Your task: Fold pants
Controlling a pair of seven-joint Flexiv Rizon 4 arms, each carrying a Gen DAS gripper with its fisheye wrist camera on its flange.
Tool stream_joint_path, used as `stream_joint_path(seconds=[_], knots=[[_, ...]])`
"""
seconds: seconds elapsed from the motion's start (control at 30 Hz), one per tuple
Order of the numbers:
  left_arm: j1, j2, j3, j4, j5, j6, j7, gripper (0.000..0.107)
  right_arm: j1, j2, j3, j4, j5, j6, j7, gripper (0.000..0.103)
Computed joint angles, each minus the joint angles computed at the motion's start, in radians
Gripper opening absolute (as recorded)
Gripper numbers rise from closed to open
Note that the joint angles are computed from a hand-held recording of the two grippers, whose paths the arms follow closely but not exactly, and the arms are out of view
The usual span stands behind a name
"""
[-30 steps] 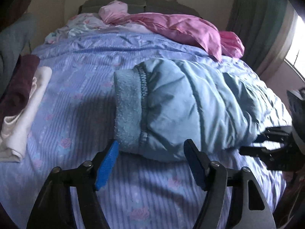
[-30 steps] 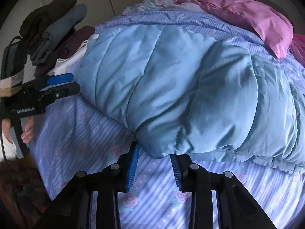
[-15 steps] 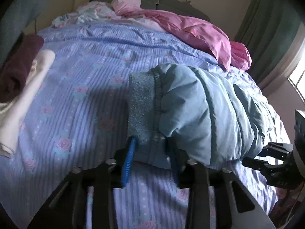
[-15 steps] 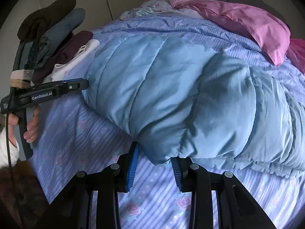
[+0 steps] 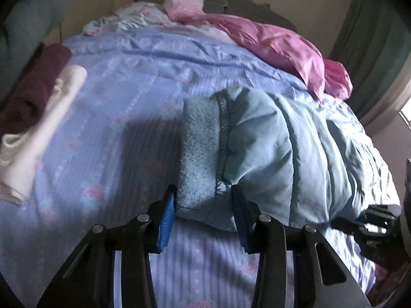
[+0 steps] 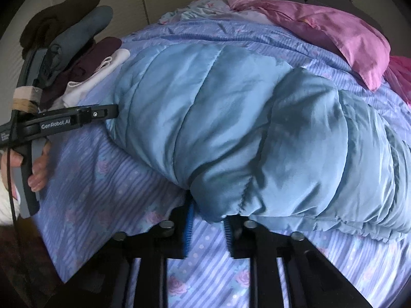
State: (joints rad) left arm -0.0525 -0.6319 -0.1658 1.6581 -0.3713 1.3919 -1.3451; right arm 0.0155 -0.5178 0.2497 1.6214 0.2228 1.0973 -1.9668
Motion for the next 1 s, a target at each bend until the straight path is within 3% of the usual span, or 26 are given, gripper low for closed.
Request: stream_joint_path(seconds=[0.13,0.2,0.3,0.47,0.53,0.6,0.7,0.83,1.0], knots=[[-0.071,-0.013,0.122,-0.053,0.070,-0.039,-0.080,0.041,-0.031,0.019,0.040,-0.015,0.037,-0.081,-0.069,0.008],[-0.050,-0.019,0.108,-0.057,0.067,-0.077,-0.088,0.041,-0.041,0.037,0.059,-0.015,0.076,-0.131,-0.119,0.007],[-0.049,-0.018,0.109,-0.052,0.083,-0.083,-0.100,0.041,0.018,0.031,0.003,-0.002,0.033,-0.185,-0.077,0.006],[-0.092,0.004,0.172,-0.061,0.163,-0.106,-0.131,0.047,0.017,0.006,-0.017,-0.029,0.053,-0.237,-0.028,0.006],[-0.133,0.030,0.230,-0.053,0.227,-0.095,-0.170,0.058,0.031,0.020,-0.033,-0.012,0.029,-0.226,-0.016,0.014],[-0.146,0.063,0.249,-0.025,0.273,-0.057,-0.186,0.062,0.043,0.044,-0.044,0.016,0.007,-0.201,0.000,0.050],[-0.168,0.109,0.273,-0.002,0.340,-0.031,-0.196,0.062,0.022,0.092,-0.028,0.043,0.039,-0.188,-0.016,0.052],[-0.138,0.177,0.191,0.045,0.351,0.047,-0.114,0.062,-0.008,0.151,-0.027,0.054,0.110,-0.148,-0.028,0.053],[-0.127,0.188,0.086,0.030,0.303,0.070,0.013,0.062,-0.057,0.198,-0.048,0.047,0.224,-0.055,-0.032,0.067]])
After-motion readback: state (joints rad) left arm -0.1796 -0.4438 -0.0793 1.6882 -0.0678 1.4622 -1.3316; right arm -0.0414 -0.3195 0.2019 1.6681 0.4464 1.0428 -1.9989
